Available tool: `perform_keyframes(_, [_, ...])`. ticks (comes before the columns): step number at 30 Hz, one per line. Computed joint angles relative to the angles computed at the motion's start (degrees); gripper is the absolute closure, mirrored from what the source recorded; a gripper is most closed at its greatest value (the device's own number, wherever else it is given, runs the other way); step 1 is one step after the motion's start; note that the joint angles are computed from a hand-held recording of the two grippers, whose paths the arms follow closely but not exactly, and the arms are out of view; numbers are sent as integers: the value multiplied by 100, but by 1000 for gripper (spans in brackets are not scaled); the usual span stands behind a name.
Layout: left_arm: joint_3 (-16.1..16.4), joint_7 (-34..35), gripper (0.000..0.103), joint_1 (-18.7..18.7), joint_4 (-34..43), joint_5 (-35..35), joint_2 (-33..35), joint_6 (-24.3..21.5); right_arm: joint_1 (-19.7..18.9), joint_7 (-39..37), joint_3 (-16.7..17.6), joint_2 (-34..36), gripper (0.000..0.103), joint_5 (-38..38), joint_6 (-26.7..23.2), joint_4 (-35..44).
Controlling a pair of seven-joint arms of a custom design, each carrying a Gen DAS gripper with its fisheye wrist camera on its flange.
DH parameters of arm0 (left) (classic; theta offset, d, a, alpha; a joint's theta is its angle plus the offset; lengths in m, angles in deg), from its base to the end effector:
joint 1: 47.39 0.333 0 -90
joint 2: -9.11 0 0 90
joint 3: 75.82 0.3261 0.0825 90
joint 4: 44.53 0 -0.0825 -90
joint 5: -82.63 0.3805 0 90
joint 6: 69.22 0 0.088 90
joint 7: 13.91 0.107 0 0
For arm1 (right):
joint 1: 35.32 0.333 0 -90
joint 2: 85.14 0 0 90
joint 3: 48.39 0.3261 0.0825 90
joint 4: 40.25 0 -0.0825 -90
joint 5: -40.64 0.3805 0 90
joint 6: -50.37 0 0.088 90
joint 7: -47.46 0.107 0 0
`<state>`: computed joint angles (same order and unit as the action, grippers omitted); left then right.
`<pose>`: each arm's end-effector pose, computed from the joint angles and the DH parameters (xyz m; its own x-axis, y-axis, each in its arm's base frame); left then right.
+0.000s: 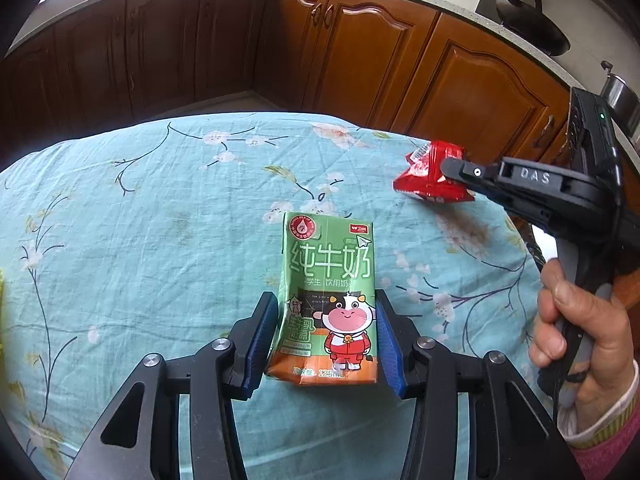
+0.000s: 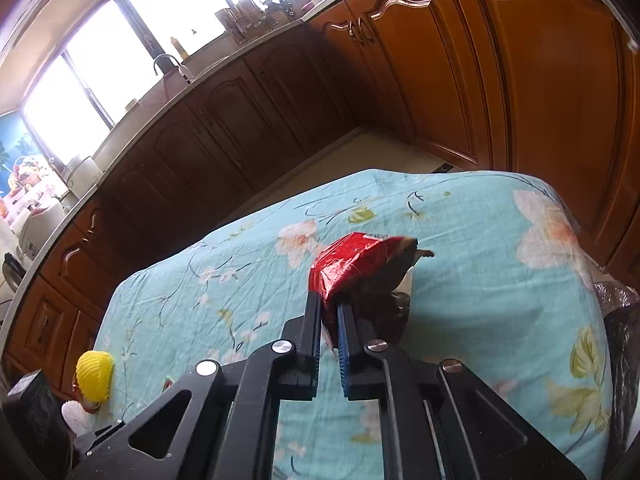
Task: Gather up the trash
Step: 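Grasp the green milk carton with the left tool while the right tool grasps the red snack bag, then carry the milk carton and red bag over the bin and open both tools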
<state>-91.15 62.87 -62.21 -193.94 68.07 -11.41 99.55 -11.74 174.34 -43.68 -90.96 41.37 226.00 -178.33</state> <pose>0.3926 -0.2143 0.4611 -0.1587 -0.9567 0.2442 -0.8088 -0.0159 -0.5878 0.4612 0.2479 0.4534 -0.0136 -0.9107 -0.4129 -0.7946 0.2605 -0.5485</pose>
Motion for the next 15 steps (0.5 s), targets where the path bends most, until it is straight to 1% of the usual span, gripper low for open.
perform_keyframes(1, [-8, 6, 57, -36, -28, -12, -42, 19, 43, -34, 7, -173, 98, 36, 2, -162])
perform_keyframes(3, [-26, 11, 57, -126, -73, -52, -126, 25, 331, -261, -144, -516, 98, 340, -4, -481])
perform_keyframes(4, [1, 45, 57, -198, -86, -98, -156, 31, 410, -269, -162, -697, 98, 391, 0, -644])
perform_keyframes(6, [14, 79, 57, -318, -126, -182, -228, 47, 428, -133, -101, -1043, 98, 308, -34, -918])
perform_keyframes(7, [21, 100, 57, -382, -146, -227, -261, 58, 535, -112, -143, -1247, 98, 333, -23, -1084])
perform_keyframes(13, [-6, 172, 57, -664, -212, -402, -412, 57, 586, 508, 18, -2351, 98, 88, -111, -1864])
perform_keyframes(15, [19, 232, 57, -790, -227, -481, -440, 68, 516, 770, 108, -2661, 98, -22, -168, -2048])
